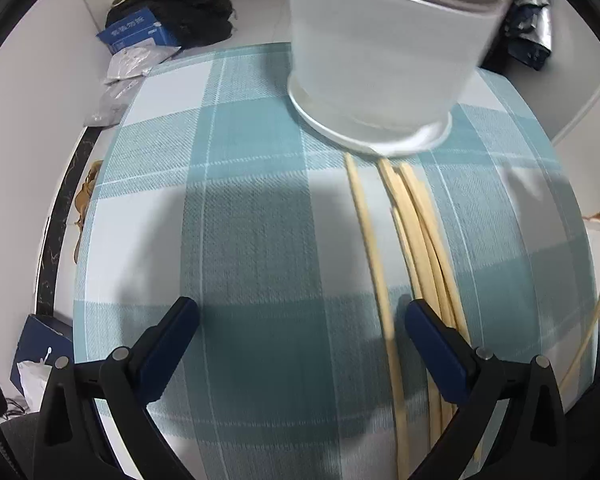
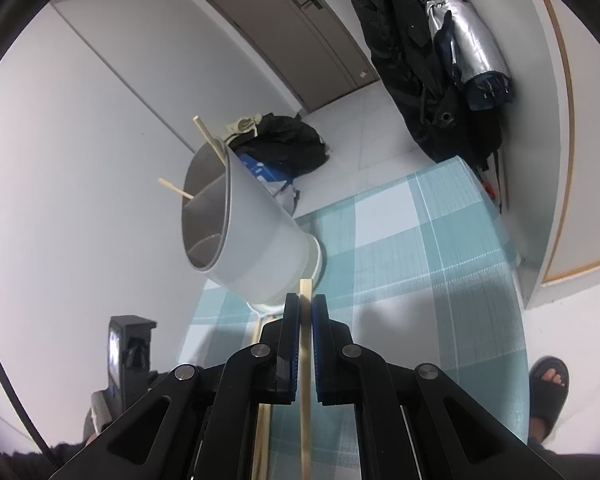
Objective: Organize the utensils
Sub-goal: 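Grasp another wooden chopstick with the left tool, then lift both held chopsticks and carry them above the utensil holder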
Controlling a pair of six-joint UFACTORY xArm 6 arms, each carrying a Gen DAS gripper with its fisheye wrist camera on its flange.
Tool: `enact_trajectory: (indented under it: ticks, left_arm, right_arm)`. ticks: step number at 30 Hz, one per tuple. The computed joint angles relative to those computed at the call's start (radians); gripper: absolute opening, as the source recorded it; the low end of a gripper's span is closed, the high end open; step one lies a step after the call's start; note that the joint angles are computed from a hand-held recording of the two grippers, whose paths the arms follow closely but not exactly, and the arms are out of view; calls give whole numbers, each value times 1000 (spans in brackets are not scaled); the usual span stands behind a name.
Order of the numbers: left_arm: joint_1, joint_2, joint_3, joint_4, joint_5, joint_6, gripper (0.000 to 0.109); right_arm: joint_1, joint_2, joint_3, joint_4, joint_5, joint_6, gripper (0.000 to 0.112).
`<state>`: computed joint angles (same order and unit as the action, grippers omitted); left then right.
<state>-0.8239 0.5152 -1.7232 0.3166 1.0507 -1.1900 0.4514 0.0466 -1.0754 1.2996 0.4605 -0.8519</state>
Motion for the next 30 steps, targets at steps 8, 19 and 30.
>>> enact_trajectory:
  ticks: [8, 19, 30]
  left_arm:
    - [44, 61, -81, 26, -16, 34, 82]
    - [36, -13, 53, 15, -207, -24, 2]
    - [-35, -286, 327, 411, -378, -414, 2]
  right_arm:
    - [8, 16, -14, -8, -4, -1, 5]
    - [18, 28, -29, 14, -34, -34, 5]
    - [99, -54, 32, 96, -132, -182, 5]
